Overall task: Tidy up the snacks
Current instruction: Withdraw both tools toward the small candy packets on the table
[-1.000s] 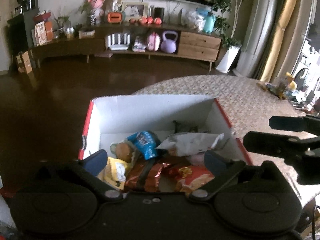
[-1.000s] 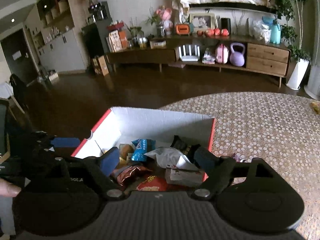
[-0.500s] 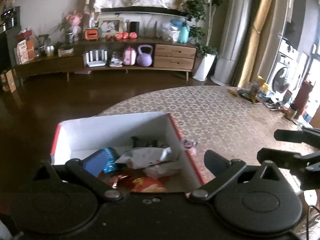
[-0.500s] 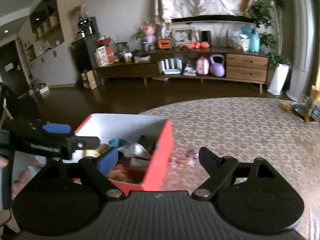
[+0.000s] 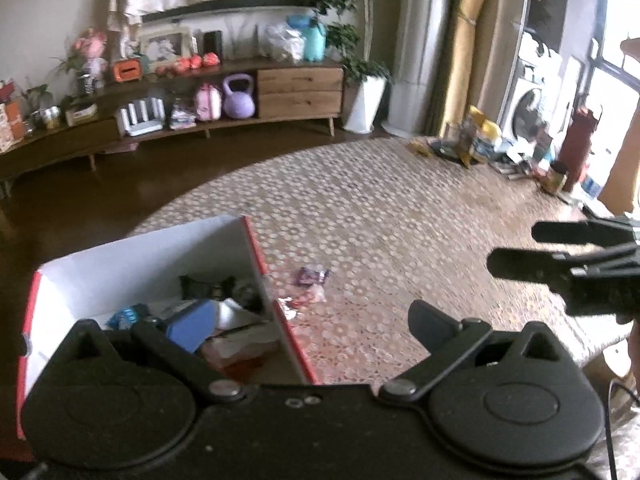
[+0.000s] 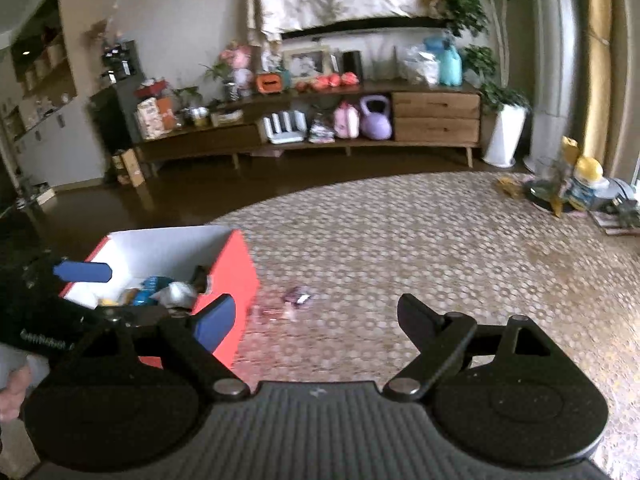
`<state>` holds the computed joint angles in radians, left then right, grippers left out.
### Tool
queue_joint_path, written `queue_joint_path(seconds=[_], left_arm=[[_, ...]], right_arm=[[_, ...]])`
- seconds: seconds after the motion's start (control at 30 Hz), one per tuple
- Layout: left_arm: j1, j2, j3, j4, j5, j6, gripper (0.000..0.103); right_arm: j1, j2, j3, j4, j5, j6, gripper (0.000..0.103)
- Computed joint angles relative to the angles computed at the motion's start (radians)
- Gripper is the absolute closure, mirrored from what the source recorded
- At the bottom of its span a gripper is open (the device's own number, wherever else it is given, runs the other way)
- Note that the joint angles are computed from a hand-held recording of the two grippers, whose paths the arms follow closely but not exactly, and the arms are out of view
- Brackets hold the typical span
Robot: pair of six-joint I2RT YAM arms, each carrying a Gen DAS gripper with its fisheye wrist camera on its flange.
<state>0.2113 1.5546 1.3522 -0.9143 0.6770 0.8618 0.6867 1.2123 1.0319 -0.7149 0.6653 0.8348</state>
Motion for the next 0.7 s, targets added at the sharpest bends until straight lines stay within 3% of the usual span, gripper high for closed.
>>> queue_joint_path(seconds=[0.2, 0.43, 0.7], left_arm=[[-0.09, 0.091, 0.112, -0.072, -0.051, 0.051, 0.001], [-0.191, 0.173, 0.174, -0.073, -0.117, 0.111, 0.006], [-0.284, 0.302, 0.252, -0.096, -0.225, 0.156, 0.022]], right_arm=[[-0.146, 0.0, -0.036, 0.072, -0.164, -0.075, 0.015], [-0.303, 0.083, -0.058, 0.217, -0.306, -0.19, 0.015], [-0.441, 0.226, -0.072, 0.362, -0.47, -0.32, 0.015]])
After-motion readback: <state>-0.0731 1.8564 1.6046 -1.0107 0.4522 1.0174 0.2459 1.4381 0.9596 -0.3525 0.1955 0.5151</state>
